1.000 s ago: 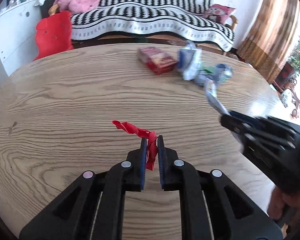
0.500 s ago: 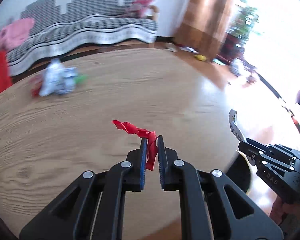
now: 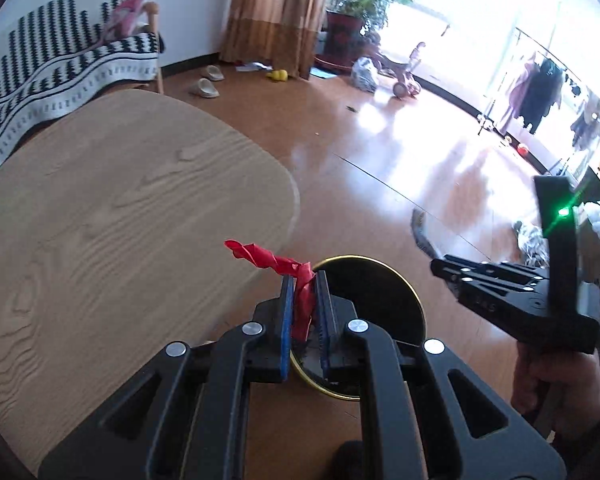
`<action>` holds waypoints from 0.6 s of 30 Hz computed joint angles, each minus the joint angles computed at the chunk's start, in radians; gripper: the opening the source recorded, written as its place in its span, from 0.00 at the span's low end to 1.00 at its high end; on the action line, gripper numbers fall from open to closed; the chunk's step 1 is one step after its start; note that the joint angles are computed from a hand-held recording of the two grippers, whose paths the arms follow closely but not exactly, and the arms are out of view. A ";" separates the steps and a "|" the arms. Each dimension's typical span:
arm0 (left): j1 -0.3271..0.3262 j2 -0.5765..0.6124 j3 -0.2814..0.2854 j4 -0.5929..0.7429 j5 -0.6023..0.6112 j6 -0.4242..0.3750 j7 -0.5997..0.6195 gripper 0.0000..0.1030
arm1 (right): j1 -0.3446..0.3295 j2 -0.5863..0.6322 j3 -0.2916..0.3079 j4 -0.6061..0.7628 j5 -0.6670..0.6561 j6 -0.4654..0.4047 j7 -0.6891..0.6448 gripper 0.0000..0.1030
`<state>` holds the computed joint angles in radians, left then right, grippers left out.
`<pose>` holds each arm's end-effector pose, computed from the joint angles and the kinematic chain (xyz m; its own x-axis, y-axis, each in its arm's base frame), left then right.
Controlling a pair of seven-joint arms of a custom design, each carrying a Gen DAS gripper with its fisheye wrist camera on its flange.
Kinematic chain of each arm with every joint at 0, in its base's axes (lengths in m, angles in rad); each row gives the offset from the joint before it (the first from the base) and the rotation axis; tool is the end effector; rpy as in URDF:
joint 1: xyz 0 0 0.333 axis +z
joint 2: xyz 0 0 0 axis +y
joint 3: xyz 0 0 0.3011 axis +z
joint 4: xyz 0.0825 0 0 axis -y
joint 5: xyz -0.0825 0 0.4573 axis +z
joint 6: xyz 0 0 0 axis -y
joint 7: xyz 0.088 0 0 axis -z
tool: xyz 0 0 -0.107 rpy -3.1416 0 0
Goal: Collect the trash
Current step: 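Carry both items over the black bin and open both tools to drop them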
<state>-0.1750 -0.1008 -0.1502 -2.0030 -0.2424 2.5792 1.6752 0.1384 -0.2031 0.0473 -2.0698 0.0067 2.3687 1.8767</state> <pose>0.6133 -0.2052 0.5406 -0.3177 -0.9366 0.1480 -0.7647 0.1608 -0.6240 0.5995 0.1141 0.5385 -0.0862 -0.9861 -0.1419 -0.8766 0.1428 -0.4596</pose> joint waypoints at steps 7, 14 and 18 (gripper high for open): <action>-0.011 0.066 -0.025 0.053 -0.005 -0.010 0.012 0.09 | -0.007 0.068 -0.044 0.016 0.137 -0.135 -0.084 0.14; -0.010 0.094 -0.042 0.071 0.019 -0.021 -0.019 0.09 | -0.002 0.113 -0.038 0.060 0.145 -0.184 -0.085 0.14; -0.003 0.111 -0.042 0.087 0.010 -0.024 0.003 0.09 | 0.001 0.126 -0.037 0.072 0.147 -0.184 -0.085 0.14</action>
